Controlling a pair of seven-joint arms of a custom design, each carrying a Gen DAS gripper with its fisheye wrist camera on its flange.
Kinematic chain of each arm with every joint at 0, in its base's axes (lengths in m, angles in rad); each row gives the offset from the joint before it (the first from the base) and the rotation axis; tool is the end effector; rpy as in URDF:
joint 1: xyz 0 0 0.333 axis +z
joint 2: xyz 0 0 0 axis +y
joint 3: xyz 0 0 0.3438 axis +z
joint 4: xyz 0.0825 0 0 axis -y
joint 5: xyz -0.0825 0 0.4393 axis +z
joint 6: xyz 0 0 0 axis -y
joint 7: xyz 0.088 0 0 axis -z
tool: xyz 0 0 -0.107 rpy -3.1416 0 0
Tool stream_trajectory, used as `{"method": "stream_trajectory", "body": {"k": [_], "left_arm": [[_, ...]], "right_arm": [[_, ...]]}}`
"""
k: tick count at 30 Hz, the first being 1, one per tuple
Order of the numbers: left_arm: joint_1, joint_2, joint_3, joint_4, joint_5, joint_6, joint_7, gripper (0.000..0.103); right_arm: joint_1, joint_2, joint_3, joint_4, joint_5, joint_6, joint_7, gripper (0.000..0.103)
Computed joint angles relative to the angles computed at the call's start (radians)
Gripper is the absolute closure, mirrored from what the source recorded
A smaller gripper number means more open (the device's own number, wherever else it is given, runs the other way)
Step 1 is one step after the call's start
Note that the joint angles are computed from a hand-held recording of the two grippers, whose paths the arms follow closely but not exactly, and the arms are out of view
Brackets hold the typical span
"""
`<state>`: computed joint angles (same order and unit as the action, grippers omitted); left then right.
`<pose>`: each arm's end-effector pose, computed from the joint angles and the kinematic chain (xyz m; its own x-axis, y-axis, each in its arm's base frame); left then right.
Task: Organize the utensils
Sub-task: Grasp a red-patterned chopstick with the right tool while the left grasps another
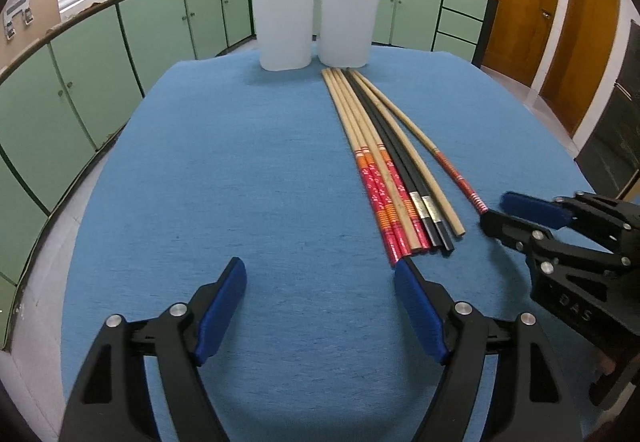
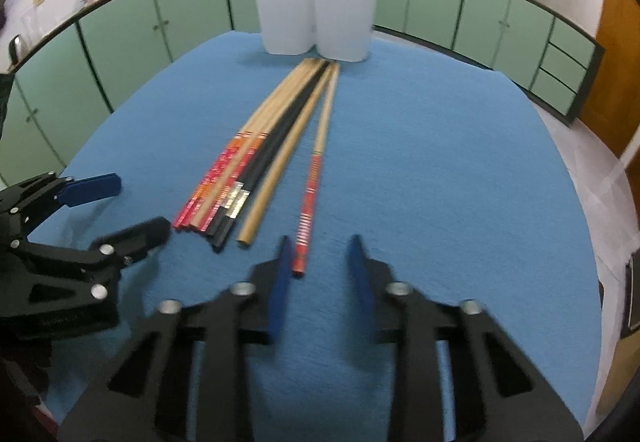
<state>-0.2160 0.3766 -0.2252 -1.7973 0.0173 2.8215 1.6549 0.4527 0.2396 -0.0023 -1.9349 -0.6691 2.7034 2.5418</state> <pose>0.6816 -0.3027 0.4151 -0.4813 -0.8764 0.0164 -0.6974 0.3715 -0.6129 0.6173 0.3222 0.4119 0.0144 -0.9999 0.0049 -0.7878 -0.0143 -0.6158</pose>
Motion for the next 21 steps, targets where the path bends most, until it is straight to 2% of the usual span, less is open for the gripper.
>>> {"method": "stream_trajectory", "body": {"k": [2, 8, 12, 18, 21], "left_arm": [[-0.009, 0.003, 0.007, 0.005, 0.011, -0.003, -0.008, 0.027], [-0.037, 0.016, 0.034, 0.022, 0.062, -0.008, -0.044, 0.025], [-0.06, 0.011, 0.076, 0.018, 0.118, -0.007, -0.128, 0.025], [-0.044, 0.013, 0.064, 0.021, 0.134, -0.011, -0.16, 0.025], [-0.036, 0.02, 0.049, 0.029, 0.128, -0.005, -0.147, 0.032]], "right_arm": [[0.001, 0.004, 0.002, 0.003, -0.002, 0.005, -0.015, 0.093], [-0.001, -0.002, 0.0, -0.008, 0.007, 0.021, -0.003, 0.095], [-0.002, -0.005, -0.001, -0.012, 0.011, 0.027, 0.001, 0.095], [0.002, 0.0, -0.003, -0.005, 0.005, 0.021, 0.005, 0.095], [0.0, -0.001, -0.003, -0.008, 0.01, 0.028, 0.004, 0.095]]}}
